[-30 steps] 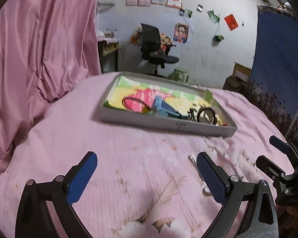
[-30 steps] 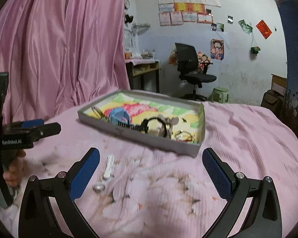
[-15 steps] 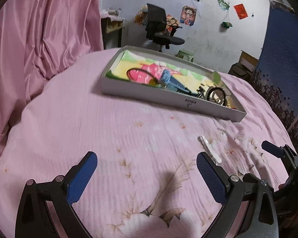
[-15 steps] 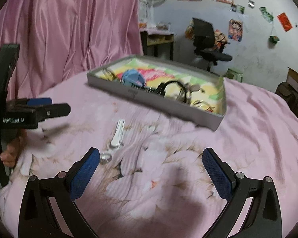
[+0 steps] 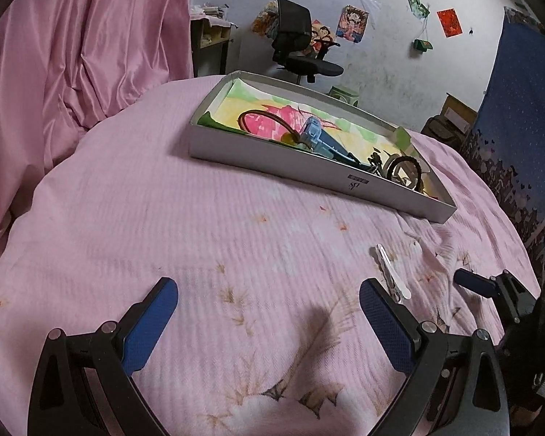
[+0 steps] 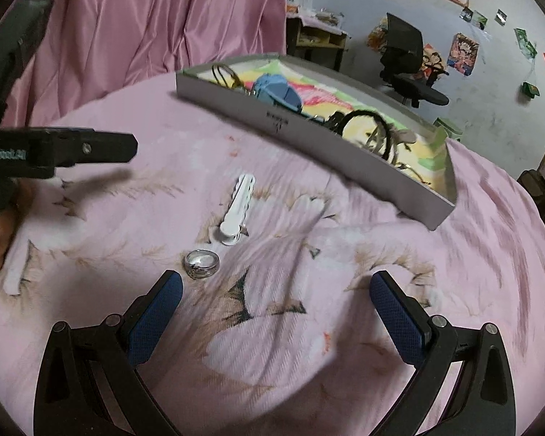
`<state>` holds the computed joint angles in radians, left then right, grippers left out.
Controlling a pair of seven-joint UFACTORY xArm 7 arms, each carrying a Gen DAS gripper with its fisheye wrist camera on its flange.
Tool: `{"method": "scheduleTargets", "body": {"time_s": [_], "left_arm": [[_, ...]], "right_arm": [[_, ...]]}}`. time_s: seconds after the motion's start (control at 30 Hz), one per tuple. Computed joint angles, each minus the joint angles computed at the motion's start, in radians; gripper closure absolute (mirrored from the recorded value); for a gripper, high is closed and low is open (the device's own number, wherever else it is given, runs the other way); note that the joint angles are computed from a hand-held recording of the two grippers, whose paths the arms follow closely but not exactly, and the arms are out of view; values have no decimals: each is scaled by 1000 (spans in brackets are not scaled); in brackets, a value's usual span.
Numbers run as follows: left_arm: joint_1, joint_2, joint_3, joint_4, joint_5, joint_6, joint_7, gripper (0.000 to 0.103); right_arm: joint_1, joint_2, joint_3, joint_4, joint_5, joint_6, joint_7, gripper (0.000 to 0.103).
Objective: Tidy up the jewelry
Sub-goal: 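Withdraw both tools toward the white plastic key and silver ring, then grasp the white plastic key with the left tool while the right tool grasps the silver ring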
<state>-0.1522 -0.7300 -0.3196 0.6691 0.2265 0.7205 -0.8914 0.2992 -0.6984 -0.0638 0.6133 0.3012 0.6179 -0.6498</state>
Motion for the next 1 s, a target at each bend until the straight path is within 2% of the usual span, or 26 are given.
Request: {"method": "scheduleTargets", "body": {"time_s": [0.17, 0.37, 0.63, 0.73, 0.9, 1.0], "left_arm": [[-2, 4, 2, 0, 1, -3, 3, 2], [-7, 17, 5, 0, 2, -22, 14, 2], [-39, 48, 32, -1, -24, -92, 69, 4], [-54, 63, 48, -2, -47, -122, 99, 13], [-102, 109, 85, 7, -108, -175, 180, 37], [-132, 135, 106, 13, -150, -201, 233, 48]], "right_arm": [[-10, 34, 15, 20, -4, 2, 26, 2], [-59, 72, 50, 40, -45, -24, 116, 2], [-86, 133, 36, 84, -67, -33, 186, 2], [-83, 159, 23, 104, -57, -27, 179, 2], [-84, 192, 13, 131, -37, -23, 163, 4], [-76, 203, -1, 143, -13, -16, 135, 17]]}}
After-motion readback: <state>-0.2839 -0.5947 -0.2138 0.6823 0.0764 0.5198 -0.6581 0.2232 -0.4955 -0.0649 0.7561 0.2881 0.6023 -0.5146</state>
